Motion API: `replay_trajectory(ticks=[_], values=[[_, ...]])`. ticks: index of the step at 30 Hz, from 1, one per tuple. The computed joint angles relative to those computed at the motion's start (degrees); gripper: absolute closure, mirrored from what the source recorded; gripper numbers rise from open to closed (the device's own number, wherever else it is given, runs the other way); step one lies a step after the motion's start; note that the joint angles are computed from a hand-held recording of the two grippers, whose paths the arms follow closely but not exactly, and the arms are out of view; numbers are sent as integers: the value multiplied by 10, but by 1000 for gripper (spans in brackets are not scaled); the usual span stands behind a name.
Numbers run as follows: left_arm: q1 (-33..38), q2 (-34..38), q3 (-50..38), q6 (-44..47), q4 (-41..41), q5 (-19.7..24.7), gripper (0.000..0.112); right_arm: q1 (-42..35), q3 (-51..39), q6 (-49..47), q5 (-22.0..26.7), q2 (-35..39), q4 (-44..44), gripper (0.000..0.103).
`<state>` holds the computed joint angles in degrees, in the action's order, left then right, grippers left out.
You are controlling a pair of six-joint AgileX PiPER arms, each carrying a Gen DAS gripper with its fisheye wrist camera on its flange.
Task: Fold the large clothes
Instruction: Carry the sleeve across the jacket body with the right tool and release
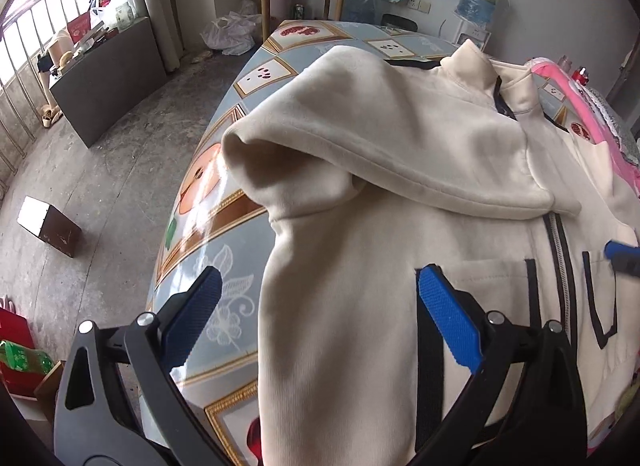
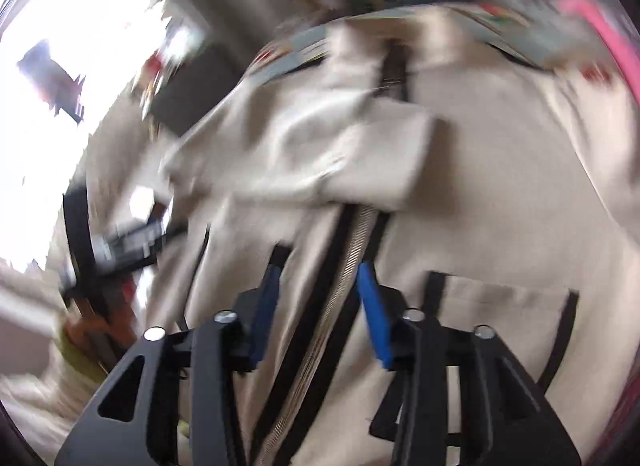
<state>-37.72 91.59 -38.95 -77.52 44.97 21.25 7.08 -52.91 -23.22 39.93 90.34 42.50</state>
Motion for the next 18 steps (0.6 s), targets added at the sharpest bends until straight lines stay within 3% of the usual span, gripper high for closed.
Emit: replay_trajectory(ticks=[2, 5, 9, 11, 15, 18], values=[[-2, 27, -21, 1, -2, 15, 17, -72, -11, -46, 37, 34, 88, 59], [5, 56, -39, 7, -8, 23, 17, -102, -33, -54, 50, 83, 137, 59], [6, 64, -38, -18, 14, 24, 15, -64, -123, 36, 35, 151, 53, 59], [8, 67, -40, -15, 9, 24, 15, -32, -157, 103, 22, 171, -31, 60], [12, 70, -46, 6, -9, 24, 15, 18, -180, 190, -12, 176, -145, 97], [8, 67, -46, 4, -5, 30, 15, 0, -167, 148, -26, 127, -112, 98]])
